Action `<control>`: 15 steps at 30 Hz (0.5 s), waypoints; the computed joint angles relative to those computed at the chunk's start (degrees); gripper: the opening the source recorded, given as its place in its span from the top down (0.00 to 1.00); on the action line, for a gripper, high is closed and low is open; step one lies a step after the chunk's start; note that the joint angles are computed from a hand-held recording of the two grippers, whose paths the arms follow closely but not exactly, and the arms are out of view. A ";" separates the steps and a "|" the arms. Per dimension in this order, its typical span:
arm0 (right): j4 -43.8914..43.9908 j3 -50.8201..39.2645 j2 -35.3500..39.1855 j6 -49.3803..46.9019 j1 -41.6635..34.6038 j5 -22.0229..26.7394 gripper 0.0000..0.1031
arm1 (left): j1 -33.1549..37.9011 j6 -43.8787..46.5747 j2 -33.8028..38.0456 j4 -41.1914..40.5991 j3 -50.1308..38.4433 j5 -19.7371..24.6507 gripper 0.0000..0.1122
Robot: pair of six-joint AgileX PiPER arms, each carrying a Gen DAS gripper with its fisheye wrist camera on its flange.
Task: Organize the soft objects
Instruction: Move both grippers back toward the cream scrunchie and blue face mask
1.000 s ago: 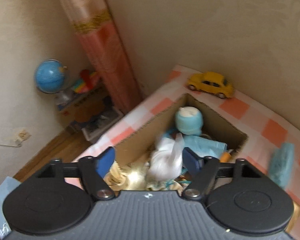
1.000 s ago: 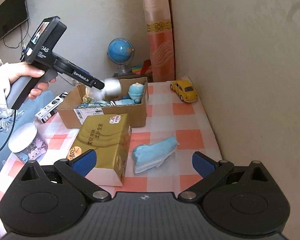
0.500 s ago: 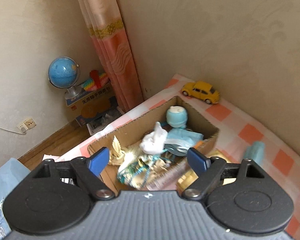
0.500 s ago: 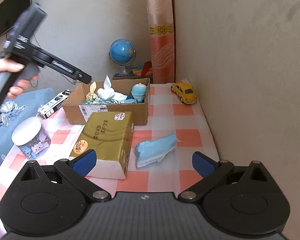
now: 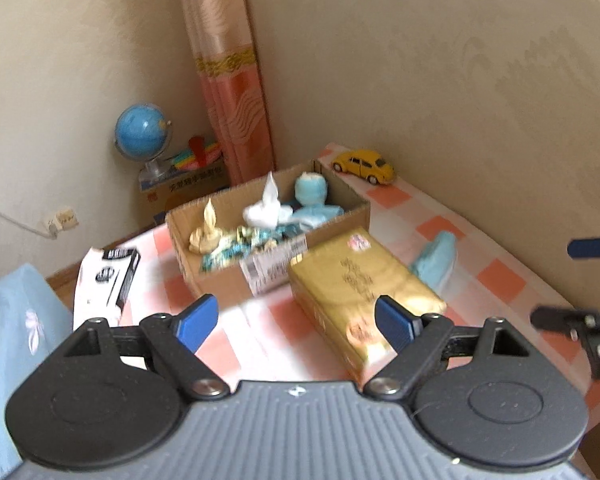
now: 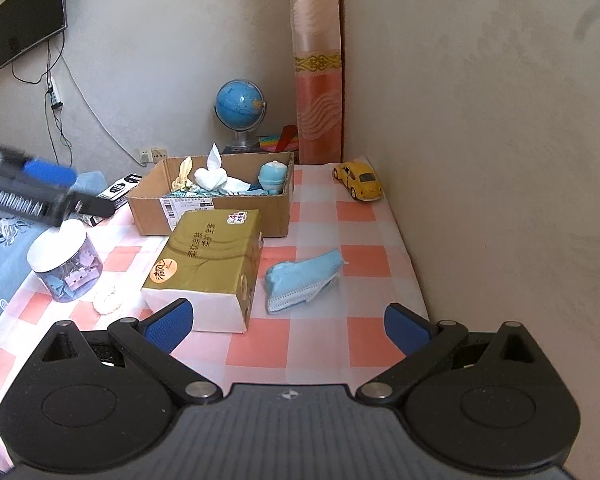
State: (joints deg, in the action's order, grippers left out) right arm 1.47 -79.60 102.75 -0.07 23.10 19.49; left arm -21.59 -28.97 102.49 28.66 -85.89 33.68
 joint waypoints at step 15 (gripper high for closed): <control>-4.92 -4.08 7.75 2.50 -0.46 3.80 0.00 | -2.20 -37.94 1.63 22.78 17.43 -6.44 0.26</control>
State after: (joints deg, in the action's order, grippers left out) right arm -3.45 -83.68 110.50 2.44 22.64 23.28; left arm -23.79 -66.92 104.12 51.44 -68.46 27.24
